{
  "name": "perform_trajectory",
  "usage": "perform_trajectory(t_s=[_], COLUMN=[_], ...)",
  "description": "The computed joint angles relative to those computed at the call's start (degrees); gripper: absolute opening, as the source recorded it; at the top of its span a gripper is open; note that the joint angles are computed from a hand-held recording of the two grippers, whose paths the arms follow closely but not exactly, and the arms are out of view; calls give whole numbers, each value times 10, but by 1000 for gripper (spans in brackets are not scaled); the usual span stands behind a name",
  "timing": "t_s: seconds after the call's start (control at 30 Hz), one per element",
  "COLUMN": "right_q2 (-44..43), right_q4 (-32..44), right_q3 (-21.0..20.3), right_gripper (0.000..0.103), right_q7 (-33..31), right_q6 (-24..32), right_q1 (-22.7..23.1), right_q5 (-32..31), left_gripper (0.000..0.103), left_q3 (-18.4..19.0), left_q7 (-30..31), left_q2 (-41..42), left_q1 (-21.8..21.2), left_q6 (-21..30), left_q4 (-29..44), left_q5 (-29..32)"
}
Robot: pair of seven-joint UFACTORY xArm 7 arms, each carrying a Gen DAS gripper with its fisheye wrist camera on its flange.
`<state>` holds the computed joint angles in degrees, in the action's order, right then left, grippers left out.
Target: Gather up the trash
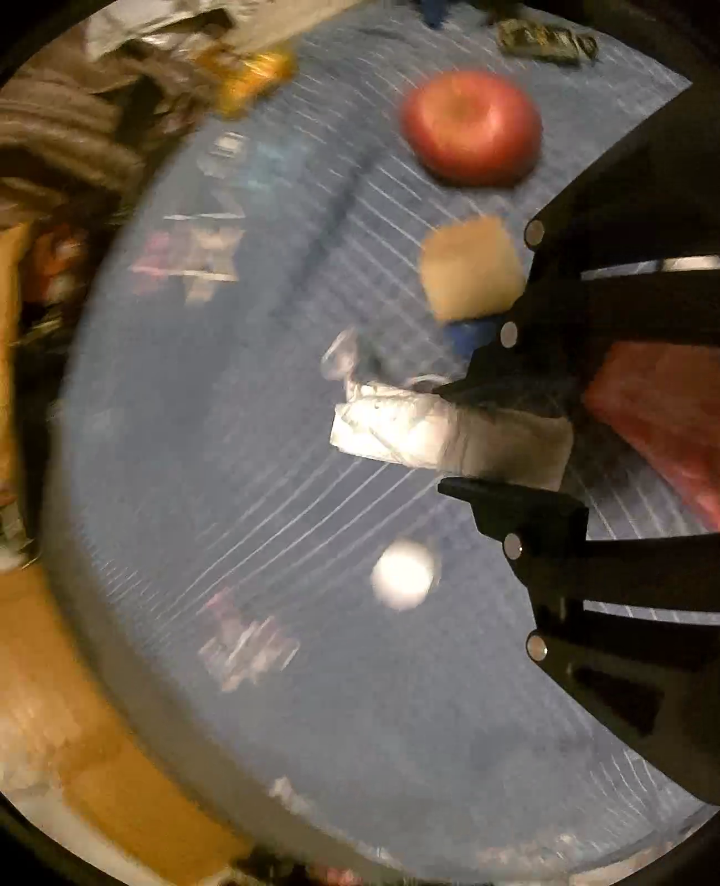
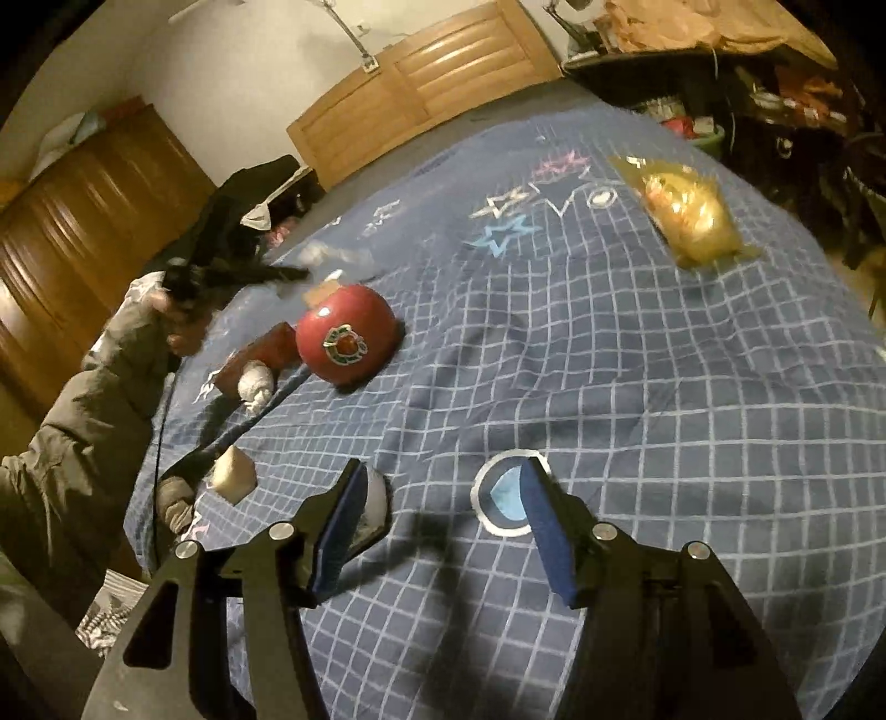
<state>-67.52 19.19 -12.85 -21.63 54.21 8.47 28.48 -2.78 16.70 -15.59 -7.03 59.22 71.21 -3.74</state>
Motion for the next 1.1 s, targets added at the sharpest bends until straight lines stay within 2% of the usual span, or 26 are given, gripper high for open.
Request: perform_trajectory(t_s=[0.13,0.23,0.3,0.4,0.47,0.5,0.6,0.67,0.73,0.77,0.83,0.87,0.9,0.93,1.03,1.1], right_q2=[-31,-59,-84,-115,-133,-142,-165,-171,-175,-177,-169,-163,-153,-144,-83,-45], right_q4=[0,-5,-14,-29,-40,-47,-60,-63,-61,-63,-57,-56,-55,-54,-49,-43], right_q3=[5,11,21,28,33,37,53,73,103,110,145,158,178,198,281,320], right_gripper=[59,59,60,63,68,69,69,69,69,69,73,76,78,81,83,83], right_q7=[-3,-4,-1,4,9,14,38,60,90,103,154,174,198,219,270,275], right_q6=[6,15,20,32,40,44,56,59,57,53,40,31,14,-6,-83,-97], right_q1=[-3,-2,-3,-3,-3,-4,-4,-1,11,17,31,38,44,48,50,48], right_q5=[-9,-17,-24,-37,-44,-47,-53,-57,-56,-55,-46,-45,-43,-44,-65,-105], left_gripper=[26,26,27,27,27,27,27,27,34,44,58,75,84,84,84,84], left_q3=[-12,-53,-78,-123,-137,-153,-195,-232,-281,-289,-300,-300,-296,-291,-293,-281], left_q7=[-80,-130,-172,-265,-325,-362,-498,-566,-622,-631,-648,-658,-666,-674,-707,-731], left_q2=[-120,-241,-284,-377,-421,-439,-504,-516,-519,-524,-525,-522,-524,-527,-536,-566], left_q1=[7,-9,-16,-36,-47,-43,-33,-37,-31,-31,-45,-53,-68,-81,-106,-134], left_q6=[-9,13,49,113,127,124,156,159,163,159,144,130,114,92,69,45], left_q4=[-12,-58,-72,-138,-187,-217,-290,-327,-341,-348,-356,-359,-367,-378,-397,-423], left_q5=[-4,5,7,-15,-38,-40,-51,-60,-26,-21,-2,0,-3,-2,17,20])
